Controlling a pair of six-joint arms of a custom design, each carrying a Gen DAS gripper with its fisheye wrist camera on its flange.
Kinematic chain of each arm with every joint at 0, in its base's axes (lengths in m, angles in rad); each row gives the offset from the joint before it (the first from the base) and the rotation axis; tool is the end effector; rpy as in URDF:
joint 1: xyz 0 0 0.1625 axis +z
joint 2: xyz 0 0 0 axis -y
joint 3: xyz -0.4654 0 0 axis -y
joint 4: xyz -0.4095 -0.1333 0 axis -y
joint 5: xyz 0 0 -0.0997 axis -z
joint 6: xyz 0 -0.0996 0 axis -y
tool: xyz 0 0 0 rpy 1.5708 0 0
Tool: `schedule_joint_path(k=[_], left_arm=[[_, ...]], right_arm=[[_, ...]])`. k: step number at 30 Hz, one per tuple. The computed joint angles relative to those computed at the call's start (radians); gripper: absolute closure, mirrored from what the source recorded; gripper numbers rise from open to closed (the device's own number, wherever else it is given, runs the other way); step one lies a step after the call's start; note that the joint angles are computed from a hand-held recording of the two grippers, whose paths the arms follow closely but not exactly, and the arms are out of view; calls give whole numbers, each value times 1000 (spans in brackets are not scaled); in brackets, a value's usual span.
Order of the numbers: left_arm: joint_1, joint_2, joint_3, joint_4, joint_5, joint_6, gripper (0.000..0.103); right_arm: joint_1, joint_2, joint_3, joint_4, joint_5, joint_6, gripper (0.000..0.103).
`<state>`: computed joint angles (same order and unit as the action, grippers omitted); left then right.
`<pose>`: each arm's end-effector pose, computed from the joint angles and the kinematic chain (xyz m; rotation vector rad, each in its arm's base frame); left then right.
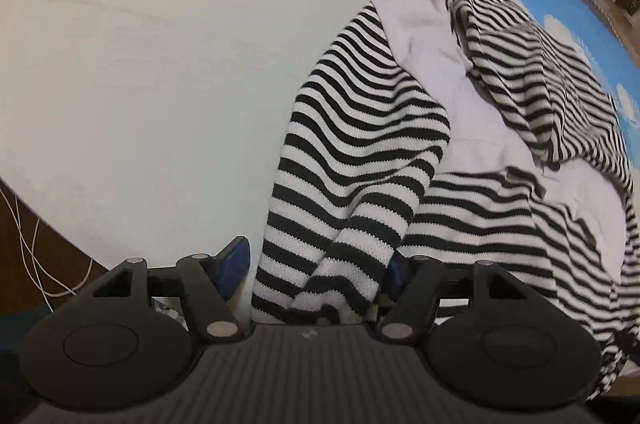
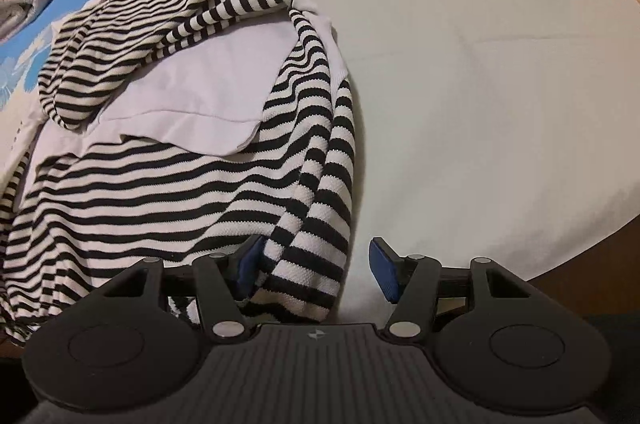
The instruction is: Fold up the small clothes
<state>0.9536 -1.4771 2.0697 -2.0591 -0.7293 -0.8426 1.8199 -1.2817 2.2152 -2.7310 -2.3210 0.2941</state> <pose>-0.1059 -0.5079 0.3208 -0.2122 2.3687 -0.6169 0.1841 -0.4586 0.2309 -0.1634 -2.4239 0.5225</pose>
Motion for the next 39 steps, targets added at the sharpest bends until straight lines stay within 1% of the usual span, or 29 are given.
schedule_joint_path(k=[2,6,9,13,19,26,27,29,30,31,32,33,34,35,36,38,39], left_arm=[[1,-11,3,-6,-2,-22,29],[1,-27,10,-25,-5,-41,27],[2,-22,2,10,-4,-46,24],[2,-10,-12,69,-11,-62,23],[4,-6,-17,123,-6,-75,23],[-3,13,-26,174,16,-63,23],[-4,17,-27,176,19,-62,23],[-5,22,-27,176,24,-56,23],[-7,24,-26,176,28,-53,24],[-8,24,-24,172,31,-46,26],[-9,24,-21,162,32,-36,30],[-10,22,-18,152,31,-24,33],[-10,21,-15,138,29,-10,38],[-12,20,-11,123,26,5,47],[-14,19,-7,105,21,22,54],[-18,16,3,60,0,68,81],[-20,16,8,44,-6,87,86]], right_arm=[[-2,-2,-1,3,12,-2,43],[-1,3,-8,28,14,-8,43],[0,4,-10,45,8,-14,43],[2,5,-9,53,1,-16,43],[8,3,-5,58,-7,-16,43],[11,0,-2,54,3,-23,44],[10,-1,-2,53,5,-28,46],[9,-2,-1,45,20,-41,55],[9,-2,1,39,29,-55,63],[11,-1,1,32,33,-68,70],[12,1,3,23,39,-84,74],[15,3,3,20,44,-93,80],[17,4,4,15,47,-100,85],[17,5,5,10,47,-104,87],[17,4,6,4,49,-106,91],[14,0,10,-16,60,-105,94],[13,-2,12,-32,63,-102,95]])
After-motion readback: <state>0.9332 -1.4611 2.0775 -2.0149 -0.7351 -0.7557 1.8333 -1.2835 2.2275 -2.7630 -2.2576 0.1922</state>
